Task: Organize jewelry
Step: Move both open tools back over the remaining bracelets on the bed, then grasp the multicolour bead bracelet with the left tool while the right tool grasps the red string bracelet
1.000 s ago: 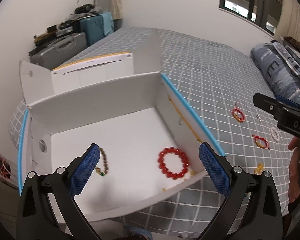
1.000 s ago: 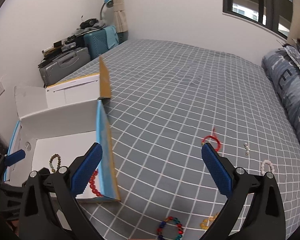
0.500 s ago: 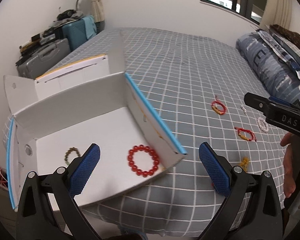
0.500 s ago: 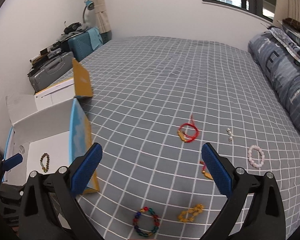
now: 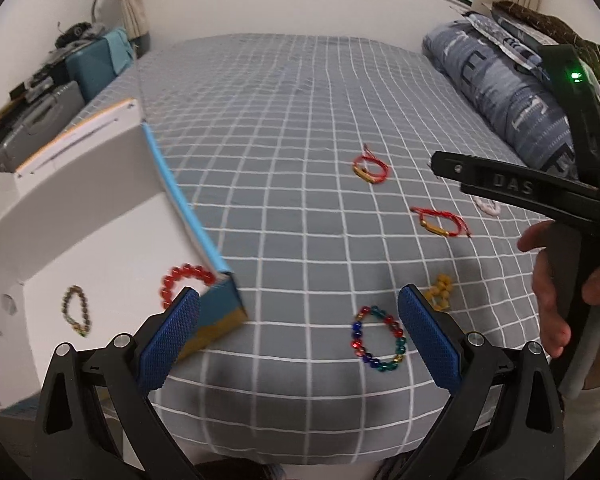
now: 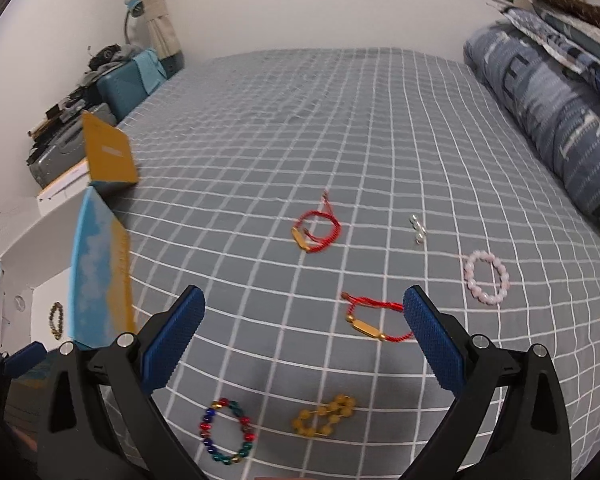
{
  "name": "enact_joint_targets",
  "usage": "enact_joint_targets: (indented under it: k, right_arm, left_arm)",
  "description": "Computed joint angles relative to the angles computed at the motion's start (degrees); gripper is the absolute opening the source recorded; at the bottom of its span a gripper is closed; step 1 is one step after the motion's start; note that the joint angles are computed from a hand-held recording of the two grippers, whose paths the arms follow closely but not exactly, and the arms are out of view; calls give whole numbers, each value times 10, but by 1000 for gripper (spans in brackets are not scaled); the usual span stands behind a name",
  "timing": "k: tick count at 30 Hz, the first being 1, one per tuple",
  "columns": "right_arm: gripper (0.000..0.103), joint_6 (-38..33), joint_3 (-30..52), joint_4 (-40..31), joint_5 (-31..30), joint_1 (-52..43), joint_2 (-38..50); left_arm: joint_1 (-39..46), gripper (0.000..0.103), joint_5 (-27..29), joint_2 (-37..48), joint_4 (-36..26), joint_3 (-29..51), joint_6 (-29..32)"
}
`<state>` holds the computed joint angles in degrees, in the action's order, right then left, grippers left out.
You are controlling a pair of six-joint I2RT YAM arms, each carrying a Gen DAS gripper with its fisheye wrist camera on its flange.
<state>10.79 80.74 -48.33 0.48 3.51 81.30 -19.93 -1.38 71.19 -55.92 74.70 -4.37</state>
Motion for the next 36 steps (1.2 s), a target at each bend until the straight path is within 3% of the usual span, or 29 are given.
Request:
enact_joint_targets:
  k: [5, 15, 28, 36]
  right_arm:
    - [95, -8, -36, 24, -16, -36, 13]
    - [95, -31, -85, 75, -48, -91, 57]
    - [95, -49, -83, 105, -56, -110, 140]
    - [83, -40, -77, 112, -54, -117, 158]
  left_arm:
    - [-23, 97, 30, 24, 6, -12, -16]
    - [-78, 97, 3, 65, 76, -71, -42]
    - [-119, 97, -4, 106, 150, -132, -51]
    - [-99, 94, 16, 136, 165, -135, -53]
